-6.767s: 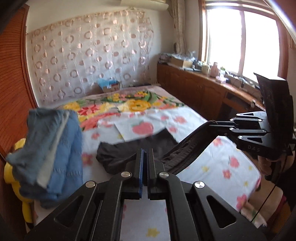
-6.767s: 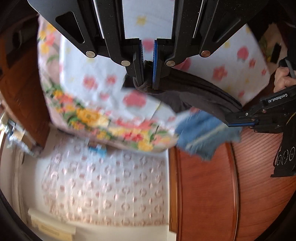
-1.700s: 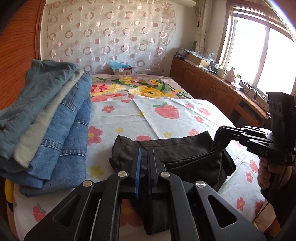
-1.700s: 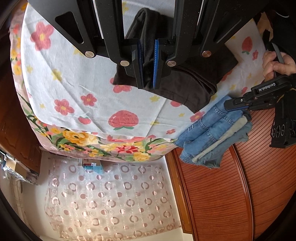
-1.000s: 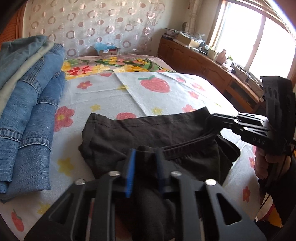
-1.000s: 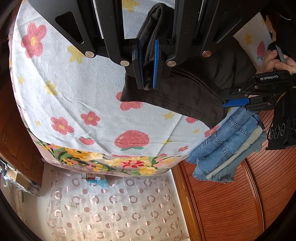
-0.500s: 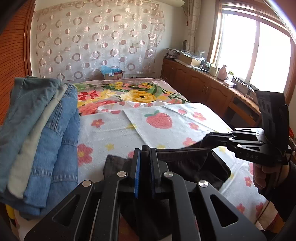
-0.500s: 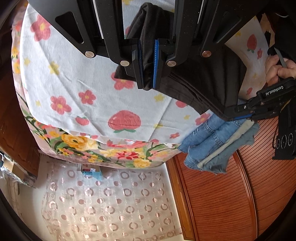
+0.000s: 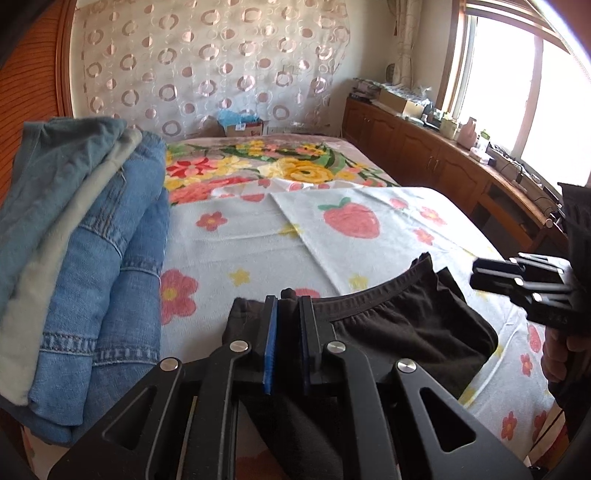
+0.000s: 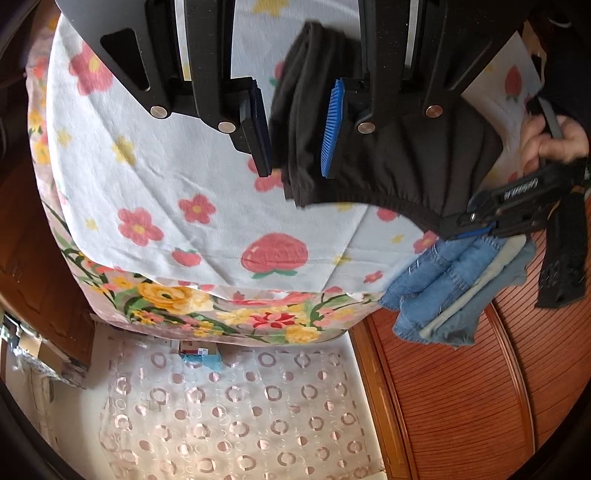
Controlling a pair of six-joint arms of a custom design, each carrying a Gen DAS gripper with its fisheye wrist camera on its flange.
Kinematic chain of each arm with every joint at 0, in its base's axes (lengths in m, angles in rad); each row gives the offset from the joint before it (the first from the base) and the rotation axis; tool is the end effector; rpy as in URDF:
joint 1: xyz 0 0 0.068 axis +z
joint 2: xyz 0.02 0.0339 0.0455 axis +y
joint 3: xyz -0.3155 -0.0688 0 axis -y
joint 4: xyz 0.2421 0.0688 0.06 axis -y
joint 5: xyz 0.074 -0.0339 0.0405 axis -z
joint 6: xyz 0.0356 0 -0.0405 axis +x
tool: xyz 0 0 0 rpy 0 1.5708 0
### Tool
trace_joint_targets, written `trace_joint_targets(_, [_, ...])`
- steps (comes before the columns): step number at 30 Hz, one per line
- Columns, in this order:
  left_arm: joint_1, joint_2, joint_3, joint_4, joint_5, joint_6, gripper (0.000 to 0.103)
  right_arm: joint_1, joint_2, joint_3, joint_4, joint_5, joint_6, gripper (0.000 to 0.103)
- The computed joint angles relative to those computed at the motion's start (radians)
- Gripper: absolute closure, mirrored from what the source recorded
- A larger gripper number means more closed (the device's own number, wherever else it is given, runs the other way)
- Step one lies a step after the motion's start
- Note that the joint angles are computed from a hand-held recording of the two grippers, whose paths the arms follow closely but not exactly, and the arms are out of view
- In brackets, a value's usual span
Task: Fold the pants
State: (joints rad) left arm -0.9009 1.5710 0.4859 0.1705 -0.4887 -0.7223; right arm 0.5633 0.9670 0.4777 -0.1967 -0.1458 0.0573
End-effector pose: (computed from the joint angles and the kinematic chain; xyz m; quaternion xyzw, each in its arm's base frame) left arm 0.1686 -0.1860 0.1594 0.0043 0.9218 -0.0692 0.3814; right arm 0.1387 0.0937 0.2432 -0.2558 0.8648 0.1931 0.3865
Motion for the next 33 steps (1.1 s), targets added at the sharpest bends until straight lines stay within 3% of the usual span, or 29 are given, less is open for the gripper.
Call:
trace_joint_targets(5, [-0.031,-0.007,0.000,-0.027,-0.017,-0.037,0.072,0.037,-0.086,-0.038,-0.081,0.020,0.021,0.075])
trace_joint_targets(8, [-0.062,-0.014,-0.007,-0.042,-0.038,-0.060,0.055,0.034,-0.128,-0.038,-0.125,0.013,0.026,0.075])
trace_joint_targets(10, [-0.088,-0.019,-0.010,-0.062,-0.046,-0.078,0.053,0.012,-0.168,-0.038,-0.167,-0.011,0.015,0.075])
trace_joint_targets(12, [-0.128,-0.023,-0.015,-0.087,-0.073,-0.110,0.038,0.006,-0.190,-0.038,-0.192,-0.022,0.012,0.075])
trace_joint_targets(22, [-0.235,0.027,-0.049,-0.132,-0.091,-0.264,0.035,0.056,-0.218,-0.048,-0.258,0.025,0.012,0.075])
trace_joint_targets(26, [-0.238,0.046,-0.059,-0.121,-0.088,-0.280,0.035,0.038,-0.229,-0.040,-0.290,0.023,-0.031,0.097])
trace_joint_targets(31, [-0.241,0.052,-0.066,-0.115,-0.097,-0.293,0.035,-0.127,-0.303,-0.028,-0.351,-0.072,-0.113,0.101])
trace_joint_targets(33, [-0.242,0.056,-0.066,-0.117,-0.102,-0.299,0.035,-0.091,-0.323,-0.038,-0.349,-0.001,-0.078,0.103])
